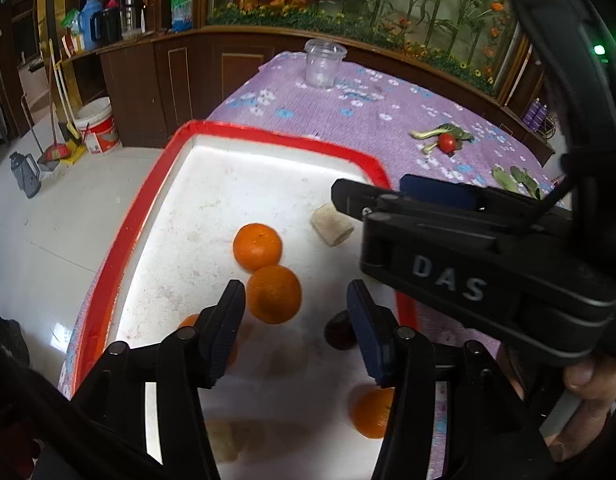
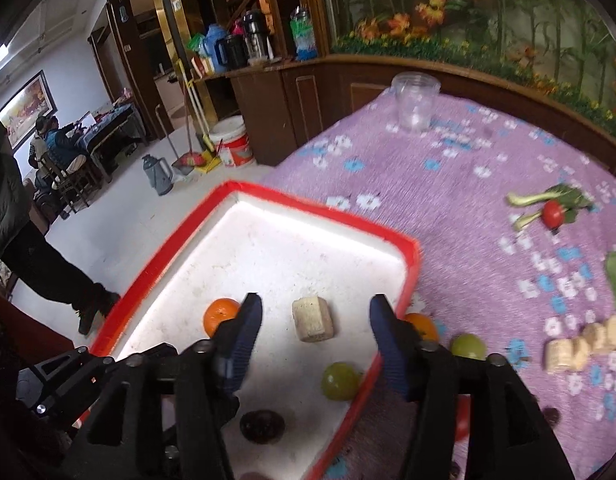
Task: Organize fruits
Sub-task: 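Withdraw both tools from the tray back over the table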
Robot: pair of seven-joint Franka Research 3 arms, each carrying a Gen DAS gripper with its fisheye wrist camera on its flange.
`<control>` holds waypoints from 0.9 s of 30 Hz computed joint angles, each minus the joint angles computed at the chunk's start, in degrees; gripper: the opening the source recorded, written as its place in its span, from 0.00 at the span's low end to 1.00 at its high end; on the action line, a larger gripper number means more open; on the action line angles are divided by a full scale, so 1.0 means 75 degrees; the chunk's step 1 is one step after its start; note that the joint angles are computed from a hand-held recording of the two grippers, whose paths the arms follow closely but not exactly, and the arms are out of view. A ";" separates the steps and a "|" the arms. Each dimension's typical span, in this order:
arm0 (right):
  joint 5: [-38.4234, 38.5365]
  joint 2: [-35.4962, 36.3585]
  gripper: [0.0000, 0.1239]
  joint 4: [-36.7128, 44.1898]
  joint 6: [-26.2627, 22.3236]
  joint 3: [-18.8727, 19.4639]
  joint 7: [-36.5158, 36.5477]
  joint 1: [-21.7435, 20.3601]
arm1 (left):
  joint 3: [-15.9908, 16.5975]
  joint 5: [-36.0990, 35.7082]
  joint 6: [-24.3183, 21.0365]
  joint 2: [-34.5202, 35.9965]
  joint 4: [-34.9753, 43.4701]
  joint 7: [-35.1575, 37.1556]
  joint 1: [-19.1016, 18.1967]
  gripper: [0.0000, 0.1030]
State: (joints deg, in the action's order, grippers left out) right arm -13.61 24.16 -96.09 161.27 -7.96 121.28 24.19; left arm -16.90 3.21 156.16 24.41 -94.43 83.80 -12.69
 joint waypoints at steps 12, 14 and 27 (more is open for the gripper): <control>-0.2520 -0.2102 0.53 -0.2010 0.0362 -0.0443 0.2475 0.0288 | -0.0114 0.0085 0.0651 -0.0956 -0.0976 -0.0200 -0.0209 0.55; -0.3070 -0.2502 0.55 -0.2380 0.0341 -0.0409 0.3047 0.0211 | -0.0148 0.0085 0.0713 -0.1082 -0.1096 -0.0202 -0.0262 0.54; -0.4635 -0.5205 0.58 -0.5184 0.0494 0.0494 0.5353 -0.1313 | -0.0684 -0.0934 0.0618 -0.1600 -0.1603 0.0723 -0.0455 0.54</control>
